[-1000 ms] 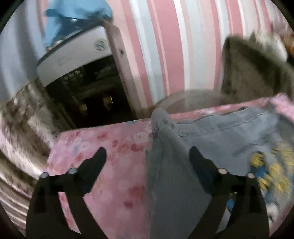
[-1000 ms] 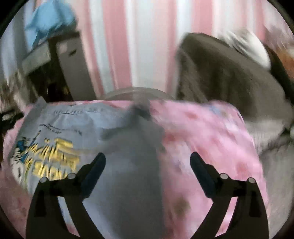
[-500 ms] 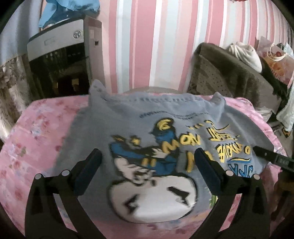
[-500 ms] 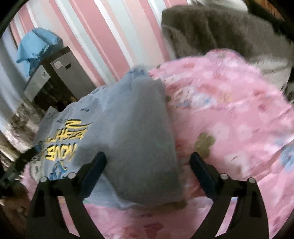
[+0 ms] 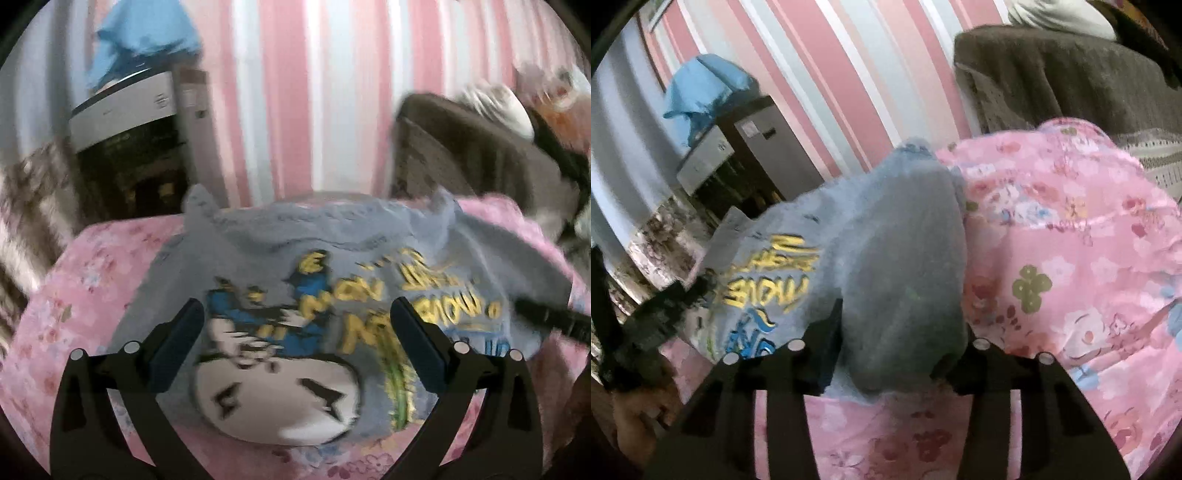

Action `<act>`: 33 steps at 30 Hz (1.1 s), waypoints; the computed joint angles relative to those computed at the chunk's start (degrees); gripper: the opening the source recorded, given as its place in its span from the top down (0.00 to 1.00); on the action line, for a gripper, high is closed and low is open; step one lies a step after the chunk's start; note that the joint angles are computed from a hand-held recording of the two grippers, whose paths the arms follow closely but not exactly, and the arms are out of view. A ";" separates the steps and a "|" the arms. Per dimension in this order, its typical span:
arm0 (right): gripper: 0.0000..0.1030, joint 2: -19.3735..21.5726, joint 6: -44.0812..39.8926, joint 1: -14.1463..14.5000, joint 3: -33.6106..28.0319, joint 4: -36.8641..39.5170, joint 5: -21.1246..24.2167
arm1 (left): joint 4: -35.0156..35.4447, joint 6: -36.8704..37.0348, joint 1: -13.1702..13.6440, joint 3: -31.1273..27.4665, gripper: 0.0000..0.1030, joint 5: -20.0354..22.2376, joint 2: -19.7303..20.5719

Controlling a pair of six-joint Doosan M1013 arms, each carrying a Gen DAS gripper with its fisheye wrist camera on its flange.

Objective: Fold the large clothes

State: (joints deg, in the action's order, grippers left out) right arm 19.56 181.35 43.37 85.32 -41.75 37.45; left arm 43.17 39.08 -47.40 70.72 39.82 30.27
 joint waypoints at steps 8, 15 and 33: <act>0.64 -0.39 5.76 1.91 -2.77 -11.29 -3.08 | -9.23 11.03 0.76 -7.31 0.03 8.10 5.67; 0.73 2.93 1.04 2.56 -9.83 -10.65 -2.48 | -16.22 15.34 3.06 -3.77 0.08 1.37 2.17; 0.65 18.97 -6.98 6.22 -28.61 -3.23 -3.55 | -10.98 5.38 12.96 9.69 0.03 -3.36 -8.97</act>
State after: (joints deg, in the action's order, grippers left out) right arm 38.53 174.37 49.60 56.72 -44.98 33.89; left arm 32.18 44.46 -34.44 80.41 36.47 21.30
